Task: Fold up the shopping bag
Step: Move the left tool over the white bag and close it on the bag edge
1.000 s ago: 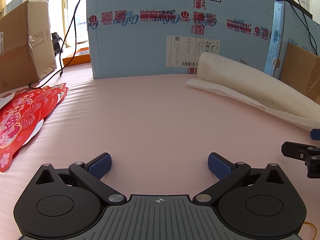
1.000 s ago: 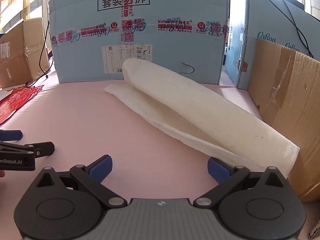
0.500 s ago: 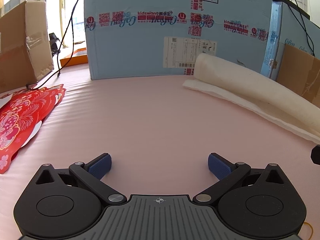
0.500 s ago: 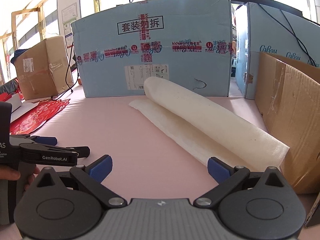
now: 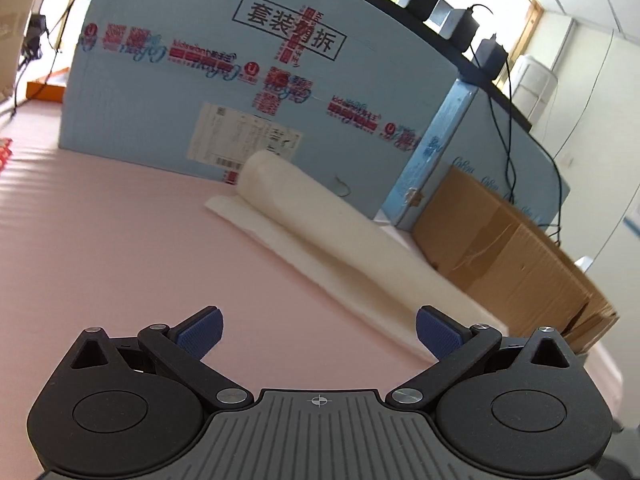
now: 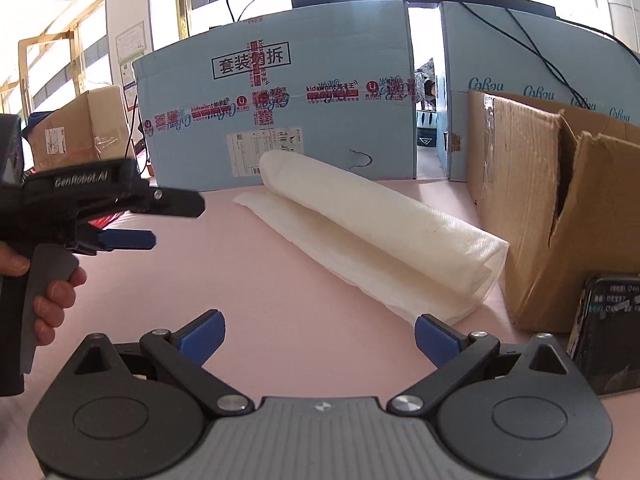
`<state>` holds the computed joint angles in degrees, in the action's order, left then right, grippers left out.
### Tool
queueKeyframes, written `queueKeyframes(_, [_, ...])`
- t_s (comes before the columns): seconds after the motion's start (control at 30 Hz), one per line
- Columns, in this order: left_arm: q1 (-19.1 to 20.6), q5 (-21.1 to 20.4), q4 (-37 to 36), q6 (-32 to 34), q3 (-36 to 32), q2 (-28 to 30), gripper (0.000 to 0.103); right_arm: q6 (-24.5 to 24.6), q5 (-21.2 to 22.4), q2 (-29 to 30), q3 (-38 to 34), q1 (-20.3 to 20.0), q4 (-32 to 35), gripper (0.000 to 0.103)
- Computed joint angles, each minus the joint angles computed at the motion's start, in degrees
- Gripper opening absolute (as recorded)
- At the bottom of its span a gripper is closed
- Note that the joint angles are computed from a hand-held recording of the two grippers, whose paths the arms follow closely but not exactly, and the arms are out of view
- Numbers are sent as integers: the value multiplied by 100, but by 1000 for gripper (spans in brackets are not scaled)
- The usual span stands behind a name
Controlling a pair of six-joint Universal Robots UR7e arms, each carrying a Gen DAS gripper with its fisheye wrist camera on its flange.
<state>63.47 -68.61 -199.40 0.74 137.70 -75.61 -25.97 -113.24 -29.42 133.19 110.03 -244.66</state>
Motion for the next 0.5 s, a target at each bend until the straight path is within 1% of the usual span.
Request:
queueKeyframes(0.07, [71, -250, 122, -399, -159, 118, 103, -22, 77, 6, 61, -62, -73, 103])
queueKeyframes(0.13, [124, -450, 286, -595, -299, 228, 103, -4, 127, 0, 93, -104, -113, 103])
queueKeyframes(0.23, [139, -534, 520, -813, -506, 436, 103, 117, 292, -51, 151, -202, -107, 103])
queueKeyframes(0.33, [209, -684, 870, -1250, -773, 649, 103, 142, 403, -74, 193, -264, -89, 103])
queueKeyframes(0.43, [314, -998, 997, -1419, -1008, 923, 103, 201, 526, -105, 229, -330, -81, 103])
queueKeyframes(0.5, [360, -1140, 900, -1466, -1121, 1132, 102, 267, 605, -124, 271, -378, -123, 103])
